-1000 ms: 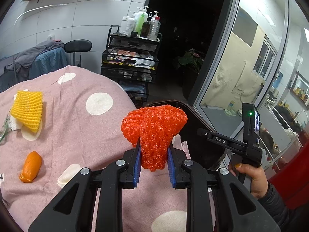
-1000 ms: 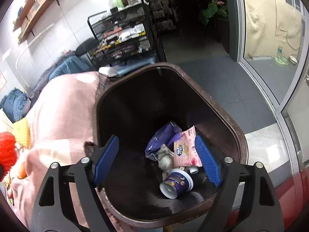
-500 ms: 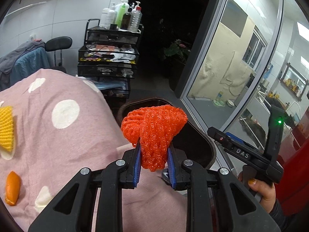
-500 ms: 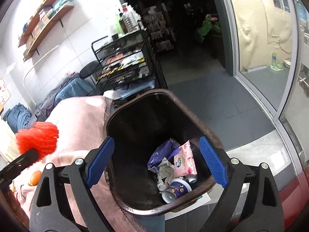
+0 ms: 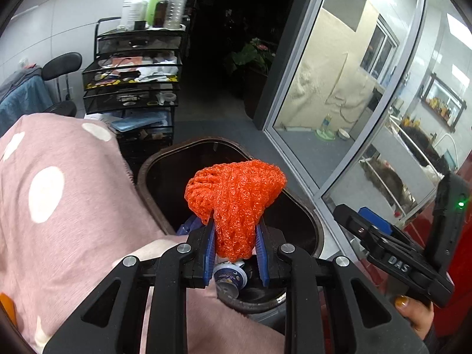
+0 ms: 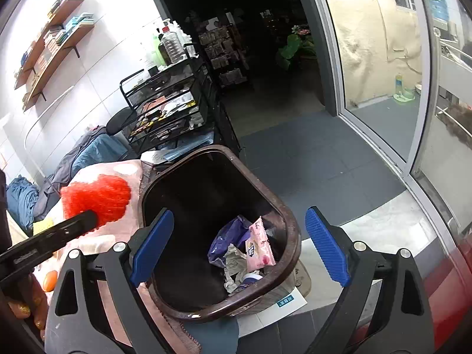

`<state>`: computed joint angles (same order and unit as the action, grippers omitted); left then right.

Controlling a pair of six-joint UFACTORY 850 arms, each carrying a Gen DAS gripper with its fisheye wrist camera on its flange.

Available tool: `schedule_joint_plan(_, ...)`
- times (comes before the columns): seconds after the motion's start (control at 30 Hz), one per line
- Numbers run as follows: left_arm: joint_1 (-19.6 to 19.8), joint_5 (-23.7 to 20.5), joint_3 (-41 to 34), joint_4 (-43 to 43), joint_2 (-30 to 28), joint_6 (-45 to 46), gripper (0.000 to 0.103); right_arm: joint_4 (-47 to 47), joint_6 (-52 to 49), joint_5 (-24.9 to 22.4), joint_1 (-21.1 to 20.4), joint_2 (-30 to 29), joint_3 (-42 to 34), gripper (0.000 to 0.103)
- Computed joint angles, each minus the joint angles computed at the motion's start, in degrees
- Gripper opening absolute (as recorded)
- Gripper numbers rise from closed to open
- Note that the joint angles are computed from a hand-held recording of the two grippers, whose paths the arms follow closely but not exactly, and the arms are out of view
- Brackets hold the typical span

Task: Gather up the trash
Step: 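Lower the orange foam net into the bin and open the left tool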

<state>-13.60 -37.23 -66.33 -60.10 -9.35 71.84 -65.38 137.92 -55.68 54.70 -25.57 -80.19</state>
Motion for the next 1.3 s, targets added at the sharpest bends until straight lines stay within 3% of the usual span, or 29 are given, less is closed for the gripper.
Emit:
schedule_joint_plan(0.2, -1.50, 0.99, -0.82, 3.10, -1.28, -2.75, 0.025, 0.43, 0.35, -1.35, 0.23, 0.37, 0.61, 0.090)
schedule_joint_plan(0.33, -2.21, 2.99, -1.03, 4.19, -1.60, -3.26, 0.036, 0.62, 1.43, -1.68, 0.34, 0.73, 1.17, 0.090)
schedule_joint_plan(0.4, -2.24, 3.39, -0.93, 3.45, -1.54, -2.79, 0.059, 0.62, 1.83, -1.68, 0.34, 0.78, 1.29, 0.091)
schedule_joint_plan(0.5, -2.21, 4.08, -0.20, 0.73, -1.00, 0.35, 0.083, 0.48, 1.91, -1.84, 0.35, 0.79, 1.32, 0.091)
schedule_joint_plan(0.57, -2.44, 5.22, 0.36, -0.24, -0.51, 2.12, 0.092, 0.71, 1.55, -2.18, 0.42, 0.71, 1.14, 0.093)
schedule_joint_plan(0.7, -2.93, 7.79, 1.29, -0.47, 0.41, 3.80, 0.097, 0.53, 2.07, -2.99, 0.60, 0.67, 0.95, 0.094)
schedule_joint_plan(0.93, -3.12, 10.35, 2.91, -4.12, 2.30, 9.39, 0.097, -0.21, 3.61, -4.65, 0.92, 0.58, 0.70, 0.096)
schedule_joint_plan(1.17, -2.62, 12.26, 5.75, -9.92, 5.06, 17.98, 0.098, -1.07, 4.06, -5.83, 1.27, 0.19, -0.12, 0.096)
schedule_joint_plan(1.3, -1.76, 15.80, 8.34, -17.02, 7.50, 24.46, 0.098, -2.09, 4.19, -6.34, 1.52, -0.18, -0.92, 0.096)
